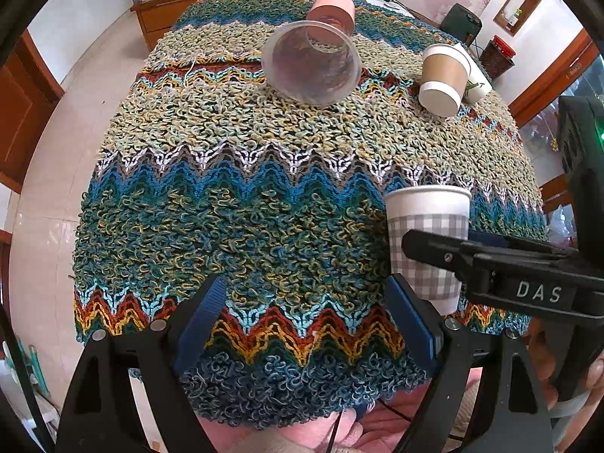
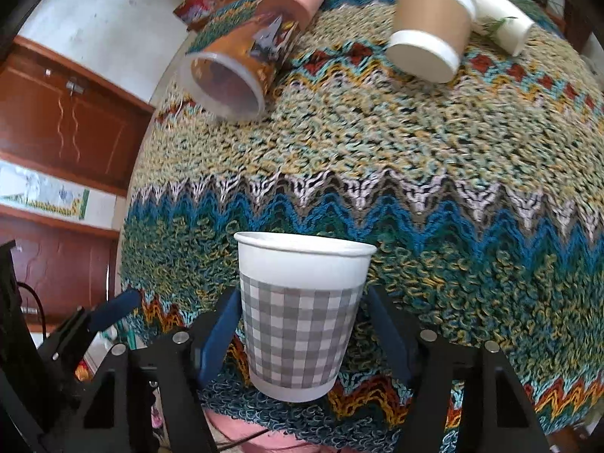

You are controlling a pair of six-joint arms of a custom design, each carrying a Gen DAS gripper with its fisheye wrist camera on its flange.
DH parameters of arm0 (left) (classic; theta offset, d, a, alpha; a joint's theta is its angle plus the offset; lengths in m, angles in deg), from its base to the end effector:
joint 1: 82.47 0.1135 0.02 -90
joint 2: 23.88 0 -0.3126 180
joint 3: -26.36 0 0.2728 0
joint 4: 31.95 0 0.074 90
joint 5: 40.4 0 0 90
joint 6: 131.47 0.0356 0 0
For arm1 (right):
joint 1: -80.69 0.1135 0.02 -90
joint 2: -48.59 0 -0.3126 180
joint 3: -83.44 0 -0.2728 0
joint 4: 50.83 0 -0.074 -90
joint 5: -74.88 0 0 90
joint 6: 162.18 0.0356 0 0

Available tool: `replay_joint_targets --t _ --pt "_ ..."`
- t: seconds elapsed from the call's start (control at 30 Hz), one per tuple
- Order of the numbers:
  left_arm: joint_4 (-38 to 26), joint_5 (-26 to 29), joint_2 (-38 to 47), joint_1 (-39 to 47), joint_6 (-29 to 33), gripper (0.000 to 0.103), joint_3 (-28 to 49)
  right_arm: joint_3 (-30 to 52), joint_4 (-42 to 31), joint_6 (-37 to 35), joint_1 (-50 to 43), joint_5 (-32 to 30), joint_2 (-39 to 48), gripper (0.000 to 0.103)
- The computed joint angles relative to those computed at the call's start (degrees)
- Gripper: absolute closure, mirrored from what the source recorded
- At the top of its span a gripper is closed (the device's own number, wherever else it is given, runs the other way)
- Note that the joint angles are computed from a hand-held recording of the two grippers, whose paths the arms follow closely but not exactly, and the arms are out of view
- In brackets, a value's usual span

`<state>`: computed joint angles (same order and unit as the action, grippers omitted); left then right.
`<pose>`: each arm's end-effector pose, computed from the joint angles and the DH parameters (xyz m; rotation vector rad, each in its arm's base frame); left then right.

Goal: Flip cup upright
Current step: 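Close the right gripper on the checkered cup while the left gripper holds it, then open the left gripper to release the cup while the right gripper holds it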

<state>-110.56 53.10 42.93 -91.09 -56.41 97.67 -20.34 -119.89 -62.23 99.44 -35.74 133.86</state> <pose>0.1963 -0.0320 0.3169 -0.1464 2.8741 -0.1681 0.2665 0.1037 0.2771 -0.2841 2.9587 0.6004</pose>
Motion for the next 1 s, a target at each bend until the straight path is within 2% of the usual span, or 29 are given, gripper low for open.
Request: replay_joint_targets --t 0.27,0.47,0.73,0.83,1.0 --pt "0.8 0.6 0.9 1.4 0.9 0.015 -0.1 1.8 0.0 -1.6 1.6 -0.3 2.8 0.039" --pt "1.4 0.5 1.4 1.4 1.0 0.015 0.1 -0.2 4.2 -2.4 0.8 2.5 -2.1 0.040" --pt "2.4 -0.5 2.5 0.3 0.4 0.015 0.0 -12.0 24.3 -4.6 4.2 19.2 -13.7 0.040" --pt "2.8 -0.7 2.9 0.0 0.1 0.015 -0.2 -16.6 31.7 -5.4 4.7 21.7 -16.1 0.040" --pt "3.4 -1.0 2.9 -0.4 -0.7 0.015 -0.2 -20.4 39.6 -4.3 4.9 22.6 -16.0 0.040"
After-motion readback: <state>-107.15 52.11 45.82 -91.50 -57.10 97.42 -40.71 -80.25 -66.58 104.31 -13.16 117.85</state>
